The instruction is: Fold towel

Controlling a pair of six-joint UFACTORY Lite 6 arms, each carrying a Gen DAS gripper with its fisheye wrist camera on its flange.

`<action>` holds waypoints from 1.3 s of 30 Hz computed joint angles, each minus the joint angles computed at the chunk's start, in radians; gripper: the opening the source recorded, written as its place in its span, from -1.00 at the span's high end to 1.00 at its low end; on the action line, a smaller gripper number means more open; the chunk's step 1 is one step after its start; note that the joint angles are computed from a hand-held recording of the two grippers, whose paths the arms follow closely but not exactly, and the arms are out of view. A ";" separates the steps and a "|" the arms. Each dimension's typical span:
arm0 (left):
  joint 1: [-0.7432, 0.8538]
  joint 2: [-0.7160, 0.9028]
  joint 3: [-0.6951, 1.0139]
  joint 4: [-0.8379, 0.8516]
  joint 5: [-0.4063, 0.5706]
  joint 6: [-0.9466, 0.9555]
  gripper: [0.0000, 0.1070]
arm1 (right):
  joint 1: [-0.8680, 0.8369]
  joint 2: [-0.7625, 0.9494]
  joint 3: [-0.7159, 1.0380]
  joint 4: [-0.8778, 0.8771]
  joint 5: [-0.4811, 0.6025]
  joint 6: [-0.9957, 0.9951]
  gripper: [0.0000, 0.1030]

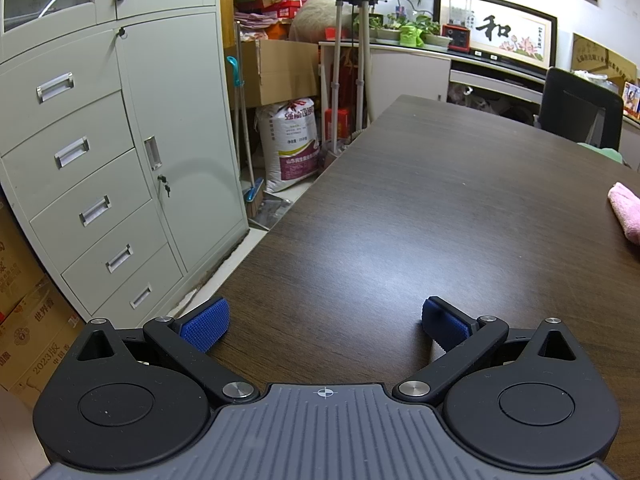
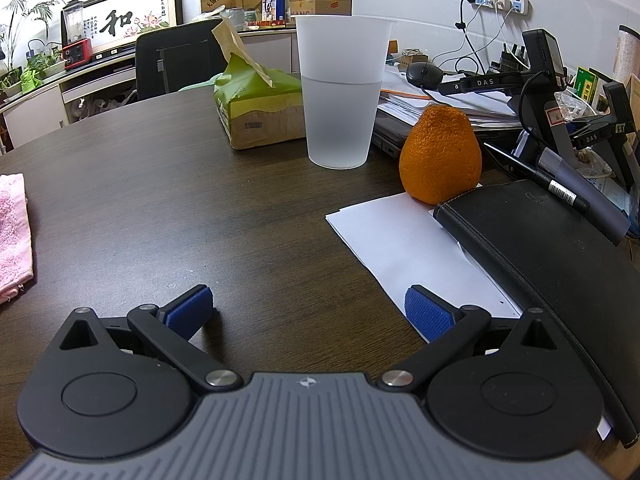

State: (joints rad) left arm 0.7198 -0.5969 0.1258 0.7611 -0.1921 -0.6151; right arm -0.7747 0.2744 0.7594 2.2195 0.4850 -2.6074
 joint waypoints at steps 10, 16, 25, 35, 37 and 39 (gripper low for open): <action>-0.026 0.005 0.002 -0.057 0.004 0.047 -0.93 | 0.000 0.000 0.000 0.000 0.000 0.000 -1.00; -0.020 0.006 0.001 -0.023 -0.002 0.020 -0.93 | 0.000 0.000 0.000 0.000 0.000 0.000 -1.00; 0.002 -0.001 0.000 0.082 -0.010 -0.067 -0.93 | 0.000 -0.001 -0.001 0.000 0.000 0.000 -1.00; 0.006 0.006 0.004 0.096 -0.016 -0.074 -0.93 | 0.000 0.000 0.000 0.000 0.000 0.000 -1.00; 0.009 0.007 0.005 0.102 -0.018 -0.078 -0.93 | 0.000 0.000 0.000 0.000 0.000 -0.001 -1.00; 0.010 0.008 0.005 0.104 -0.019 -0.080 -0.93 | 0.000 0.000 0.000 0.000 0.000 -0.001 -1.00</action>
State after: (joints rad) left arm 0.7297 -0.5890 0.1310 0.8656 -0.2106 -0.6946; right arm -0.7749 0.2745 0.7592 2.2198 0.4851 -2.6080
